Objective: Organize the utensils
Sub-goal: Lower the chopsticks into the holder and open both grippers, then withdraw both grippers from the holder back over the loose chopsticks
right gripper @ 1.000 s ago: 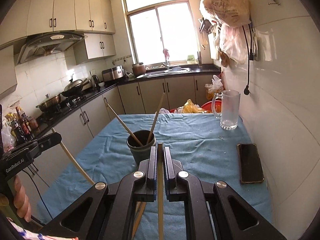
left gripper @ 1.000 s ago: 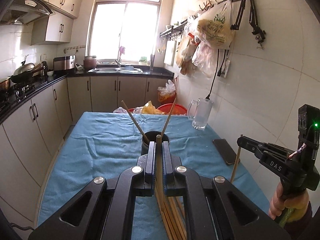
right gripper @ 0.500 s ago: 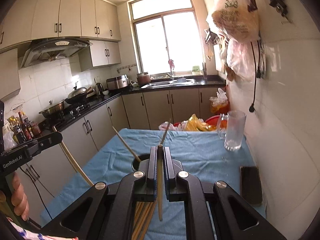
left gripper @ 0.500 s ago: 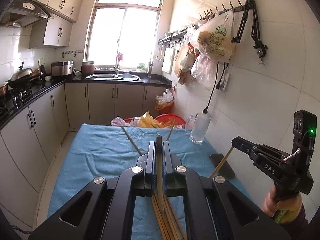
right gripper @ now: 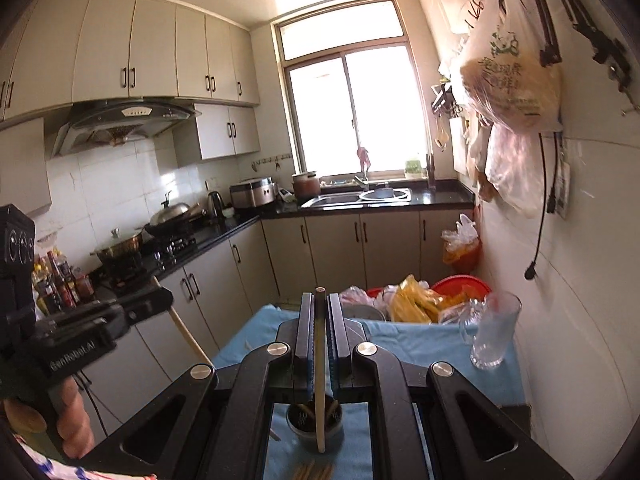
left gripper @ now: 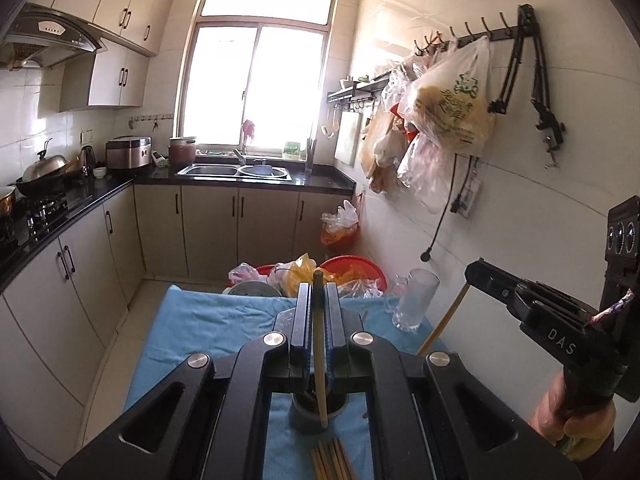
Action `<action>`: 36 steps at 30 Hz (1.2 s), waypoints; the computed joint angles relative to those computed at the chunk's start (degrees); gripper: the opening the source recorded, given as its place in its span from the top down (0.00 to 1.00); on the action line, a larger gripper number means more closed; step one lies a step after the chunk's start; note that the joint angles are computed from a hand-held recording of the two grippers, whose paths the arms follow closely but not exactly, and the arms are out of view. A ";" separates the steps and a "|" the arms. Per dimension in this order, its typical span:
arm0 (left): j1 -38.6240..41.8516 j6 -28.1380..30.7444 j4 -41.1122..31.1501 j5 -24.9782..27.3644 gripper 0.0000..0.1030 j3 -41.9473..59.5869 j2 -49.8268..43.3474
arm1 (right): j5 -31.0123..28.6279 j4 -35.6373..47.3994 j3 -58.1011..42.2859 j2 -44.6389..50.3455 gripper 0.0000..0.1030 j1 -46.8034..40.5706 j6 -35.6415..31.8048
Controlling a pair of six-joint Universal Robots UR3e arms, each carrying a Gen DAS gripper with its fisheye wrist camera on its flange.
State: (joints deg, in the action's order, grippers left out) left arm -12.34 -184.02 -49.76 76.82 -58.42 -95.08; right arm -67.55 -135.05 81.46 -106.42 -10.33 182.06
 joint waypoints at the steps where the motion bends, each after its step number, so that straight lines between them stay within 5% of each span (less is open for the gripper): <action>1: -0.21 -0.19 -0.82 0.12 0.95 2.33 -1.86 | -0.72 -0.41 -2.05 2.41 0.94 0.91 0.65; 12: -2.63 -0.65 -3.38 3.00 0.95 8.28 -14.91 | -4.72 -5.61 -0.19 13.61 0.94 3.77 3.31; 23: -2.04 -0.14 0.59 3.53 0.94 1.97 -13.68 | -2.57 -9.26 5.40 16.89 0.93 1.89 3.79; 25: -1.94 0.16 1.29 3.88 0.94 0.49 -12.43 | -2.10 -9.49 5.28 17.18 0.87 1.67 3.94; 27: -1.77 0.36 1.72 4.03 0.87 -0.61 -11.41 | -2.17 -9.93 4.83 17.48 0.55 1.88 4.06; 29: -1.37 0.10 2.68 3.74 0.76 -2.82 -9.52 | -2.95 -11.73 5.64 16.76 0.42 2.22 4.44; 32: -0.33 -0.30 4.81 3.23 0.70 -7.46 -5.41 | -3.38 -11.92 6.55 14.45 0.41 2.43 4.24; 36: 2.01 -0.67 7.67 1.16 0.58 -15.54 2.21 | -5.19 -11.88 8.87 9.72 0.24 3.14 3.84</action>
